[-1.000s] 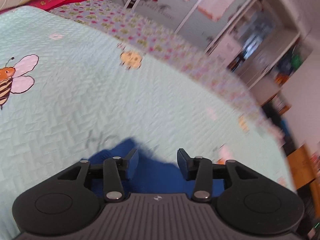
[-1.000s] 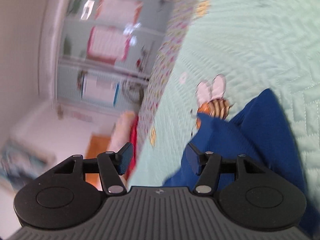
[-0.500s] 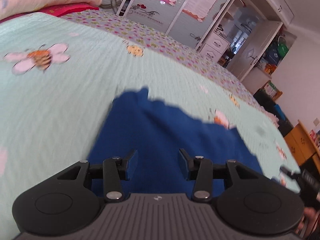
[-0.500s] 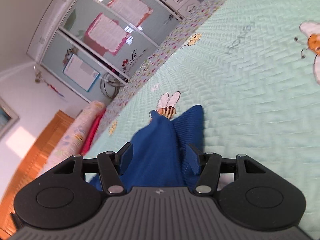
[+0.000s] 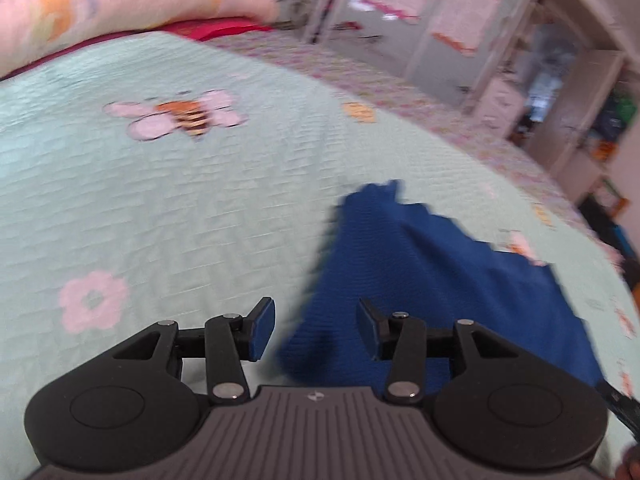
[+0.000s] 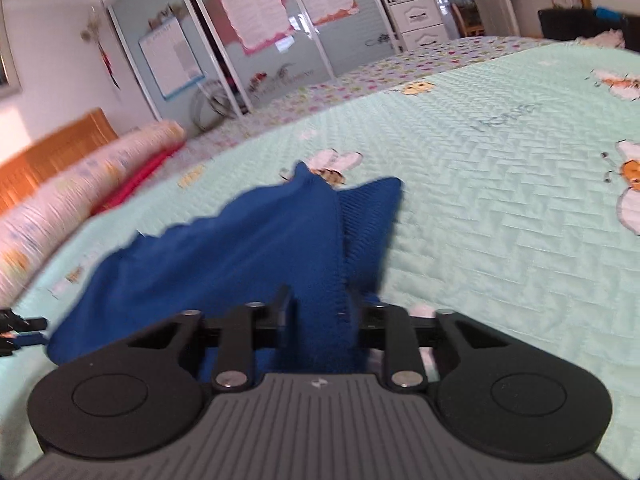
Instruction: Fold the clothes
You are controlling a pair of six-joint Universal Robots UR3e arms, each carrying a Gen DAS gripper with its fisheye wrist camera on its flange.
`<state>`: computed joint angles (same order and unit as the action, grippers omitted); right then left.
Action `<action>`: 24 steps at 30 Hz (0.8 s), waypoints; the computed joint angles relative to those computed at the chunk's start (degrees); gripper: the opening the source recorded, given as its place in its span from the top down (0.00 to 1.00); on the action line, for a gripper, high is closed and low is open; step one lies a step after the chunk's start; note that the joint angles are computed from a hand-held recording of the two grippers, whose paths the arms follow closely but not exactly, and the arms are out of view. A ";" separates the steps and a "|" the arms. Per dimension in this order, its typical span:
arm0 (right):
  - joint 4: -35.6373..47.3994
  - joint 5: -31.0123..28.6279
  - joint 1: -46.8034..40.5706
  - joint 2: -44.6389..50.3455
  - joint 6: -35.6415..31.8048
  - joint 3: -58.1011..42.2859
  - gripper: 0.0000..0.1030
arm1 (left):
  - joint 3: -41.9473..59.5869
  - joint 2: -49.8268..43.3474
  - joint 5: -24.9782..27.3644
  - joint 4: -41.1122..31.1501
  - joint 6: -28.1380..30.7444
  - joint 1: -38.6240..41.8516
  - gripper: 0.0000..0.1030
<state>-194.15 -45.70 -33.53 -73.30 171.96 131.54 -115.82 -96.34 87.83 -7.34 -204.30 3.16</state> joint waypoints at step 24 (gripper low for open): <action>-6.97 7.11 -8.94 -2.01 -6.53 13.07 0.97 | -6.44 -0.54 -6.49 7.82 2.99 5.19 0.48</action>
<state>-201.12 -38.58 -42.47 -75.31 165.43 144.61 -122.26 -96.88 81.34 0.48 -201.31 8.34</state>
